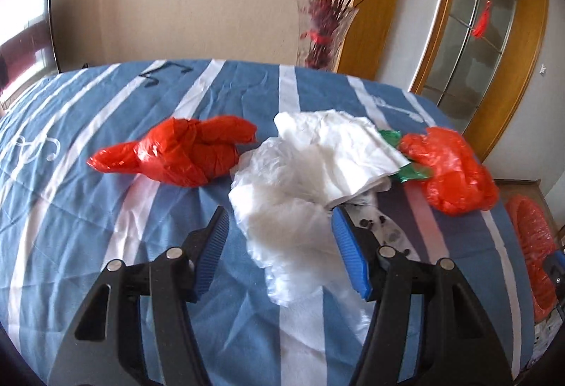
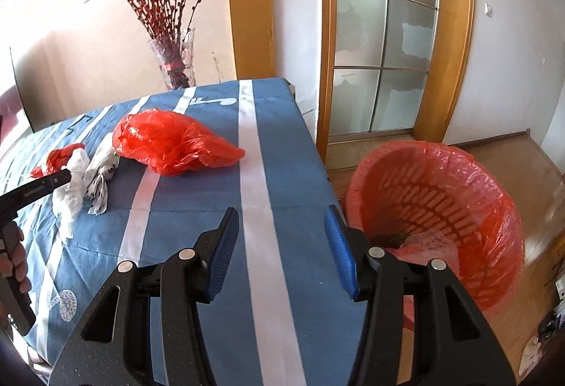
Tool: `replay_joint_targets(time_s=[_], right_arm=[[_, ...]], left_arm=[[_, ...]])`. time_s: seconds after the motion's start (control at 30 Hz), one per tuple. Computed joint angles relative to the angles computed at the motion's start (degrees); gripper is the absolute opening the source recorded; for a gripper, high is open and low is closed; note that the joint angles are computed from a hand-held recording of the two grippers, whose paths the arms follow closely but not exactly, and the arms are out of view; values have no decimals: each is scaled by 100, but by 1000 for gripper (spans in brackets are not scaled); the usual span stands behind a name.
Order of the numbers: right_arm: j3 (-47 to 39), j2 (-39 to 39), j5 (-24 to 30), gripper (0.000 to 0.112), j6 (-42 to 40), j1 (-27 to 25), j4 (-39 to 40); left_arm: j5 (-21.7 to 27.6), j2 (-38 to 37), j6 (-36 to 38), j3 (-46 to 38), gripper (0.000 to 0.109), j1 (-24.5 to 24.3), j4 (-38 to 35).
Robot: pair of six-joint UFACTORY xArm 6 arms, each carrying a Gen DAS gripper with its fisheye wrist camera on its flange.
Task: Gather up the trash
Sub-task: 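Move both tools back over the table toward the remaining bags, then grasp the crumpled clear plastic bag with the left tool while the right tool grasps a red bag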
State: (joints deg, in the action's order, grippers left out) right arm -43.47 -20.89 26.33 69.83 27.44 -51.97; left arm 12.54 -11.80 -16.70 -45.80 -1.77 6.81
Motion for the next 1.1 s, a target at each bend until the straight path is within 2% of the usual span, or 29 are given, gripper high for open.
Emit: replay_joint_targets(time_s=[0.13,0.2,0.27,0.33,0.5,0.63,1.1], right_arm=[[-28,53,8,52,-14,16,17],[-53,93,0,52,-23,28,46],[-77,136,-18,52,-36,41,69],[-99,172,-35,52,-58,60,87],[-196,293,-99,52,-88,108,67],[-350,492,-229,52,-116,135,135],[-1765,2041,-1006,52,-840,361,1212]], left_arm=[[238,233,415,-173,59,-31,-582],[268,265,819,-192,50,-66,-1089],[301,295,1181,-211,36,-107,-1535],[240,240,1295,-146,30,-123,-1686],[17,-4,934,104,26,30,-1036],[-185,-217,121,293,26,302,159],[165,-58,972,102,23,259,-754]])
